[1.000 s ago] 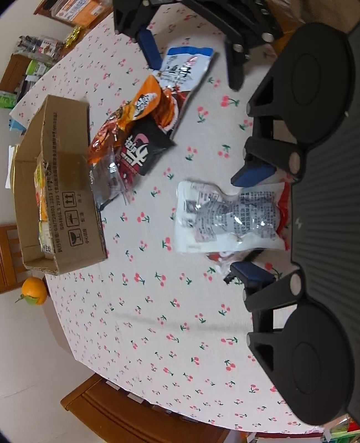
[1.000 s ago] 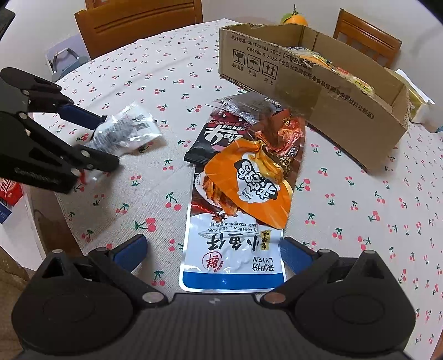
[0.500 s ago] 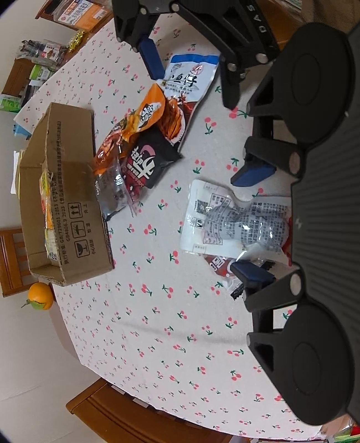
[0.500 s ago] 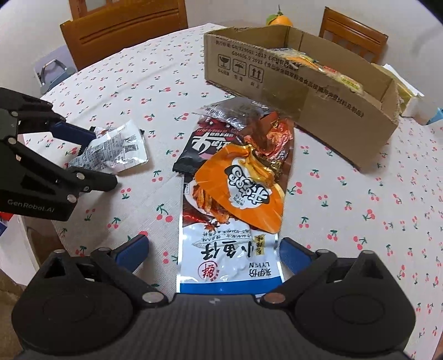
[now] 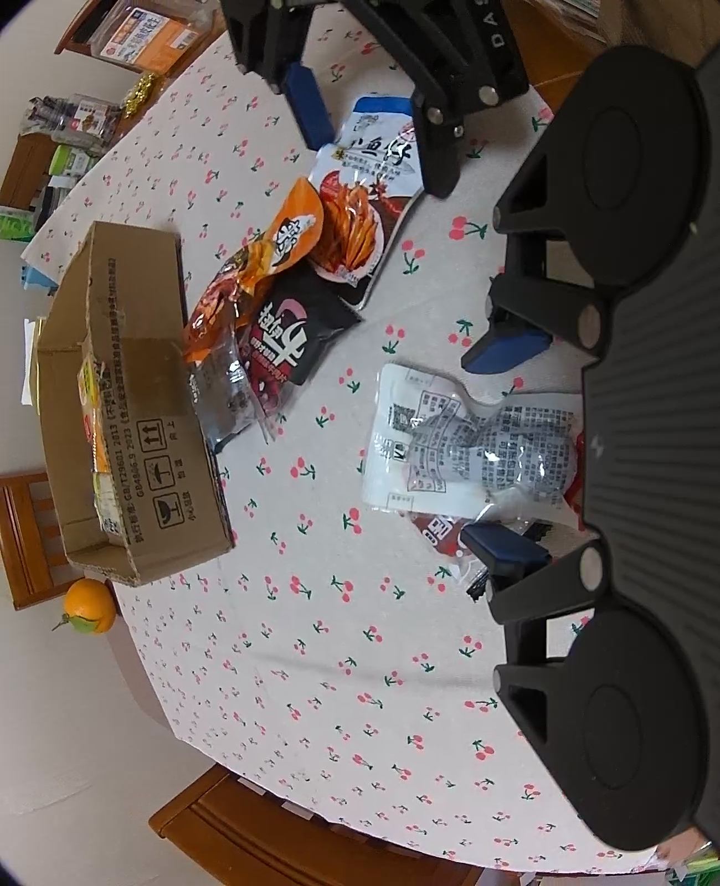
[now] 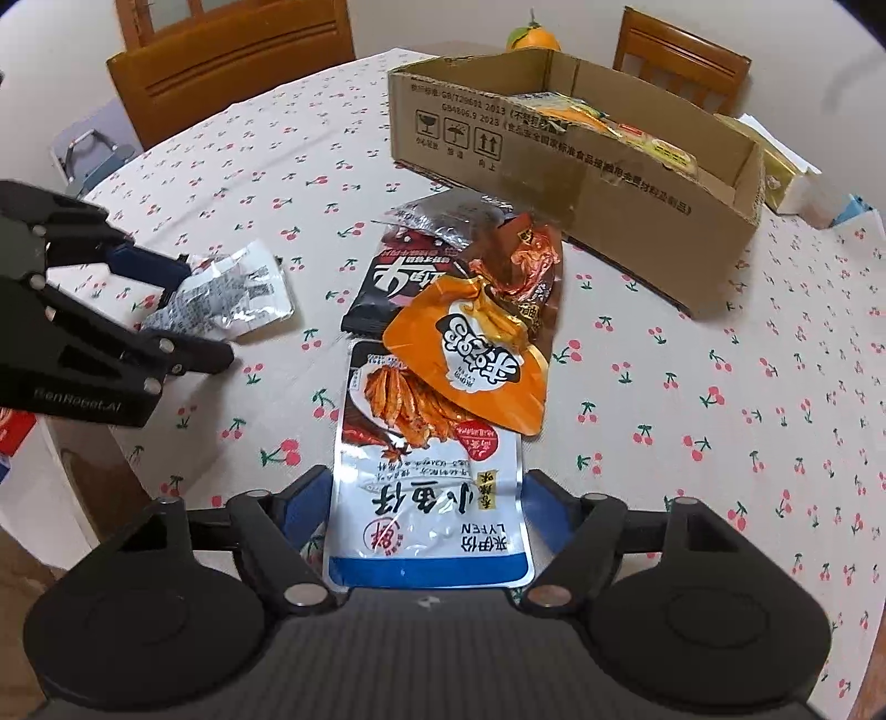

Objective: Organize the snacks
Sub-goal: 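Close the left tool on the clear packet while the right tool grips the white-blue fish bag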

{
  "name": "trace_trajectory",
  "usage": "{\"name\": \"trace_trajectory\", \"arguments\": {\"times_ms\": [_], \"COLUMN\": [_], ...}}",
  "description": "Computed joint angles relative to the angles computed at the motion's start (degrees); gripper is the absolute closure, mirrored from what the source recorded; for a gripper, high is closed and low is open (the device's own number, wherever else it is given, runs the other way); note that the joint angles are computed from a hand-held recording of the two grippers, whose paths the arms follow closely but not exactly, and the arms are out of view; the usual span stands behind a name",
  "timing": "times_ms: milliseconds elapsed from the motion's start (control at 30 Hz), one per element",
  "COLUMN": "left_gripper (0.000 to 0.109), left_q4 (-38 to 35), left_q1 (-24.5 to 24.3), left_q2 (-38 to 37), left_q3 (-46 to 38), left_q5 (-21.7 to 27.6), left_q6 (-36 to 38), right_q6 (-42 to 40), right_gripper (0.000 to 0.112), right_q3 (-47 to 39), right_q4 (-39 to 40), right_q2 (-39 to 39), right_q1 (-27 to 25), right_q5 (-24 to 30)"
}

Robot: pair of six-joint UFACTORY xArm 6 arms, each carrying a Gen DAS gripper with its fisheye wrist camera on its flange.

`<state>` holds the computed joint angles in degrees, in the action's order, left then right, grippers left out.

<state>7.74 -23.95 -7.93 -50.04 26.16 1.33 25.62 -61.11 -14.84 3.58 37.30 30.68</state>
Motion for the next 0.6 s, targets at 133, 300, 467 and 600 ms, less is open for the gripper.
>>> {"name": "trace_trajectory", "arguments": {"times_ms": [133,300,467,600], "left_gripper": [0.049,0.049,0.062,0.064], "left_q4": [-0.8,-1.0,-3.9,-5.1], "left_q1": [0.2,0.2,0.3,0.3], "left_q2": [-0.2,-0.4,-0.7,-0.9], "left_q3": [0.3,0.8,0.9,0.6], "left_q5": [-0.3,-1.1,-1.0,0.1], "left_q6": [0.8,1.2,4.3,5.6], "right_q6": [3.2,4.8,5.9,6.8], "right_gripper": [0.022,0.032,0.034,0.034], "right_q3": [-0.4,-0.8,-1.0,-0.4], "right_q4": [-2.3,-4.4,-4.8,-5.5], "right_q2": [1.2,1.8,1.3,0.4], "right_q1": [-0.4,-0.1,0.3,0.6], "right_q5": [-1.8,-2.3,-1.1,0.1]}}
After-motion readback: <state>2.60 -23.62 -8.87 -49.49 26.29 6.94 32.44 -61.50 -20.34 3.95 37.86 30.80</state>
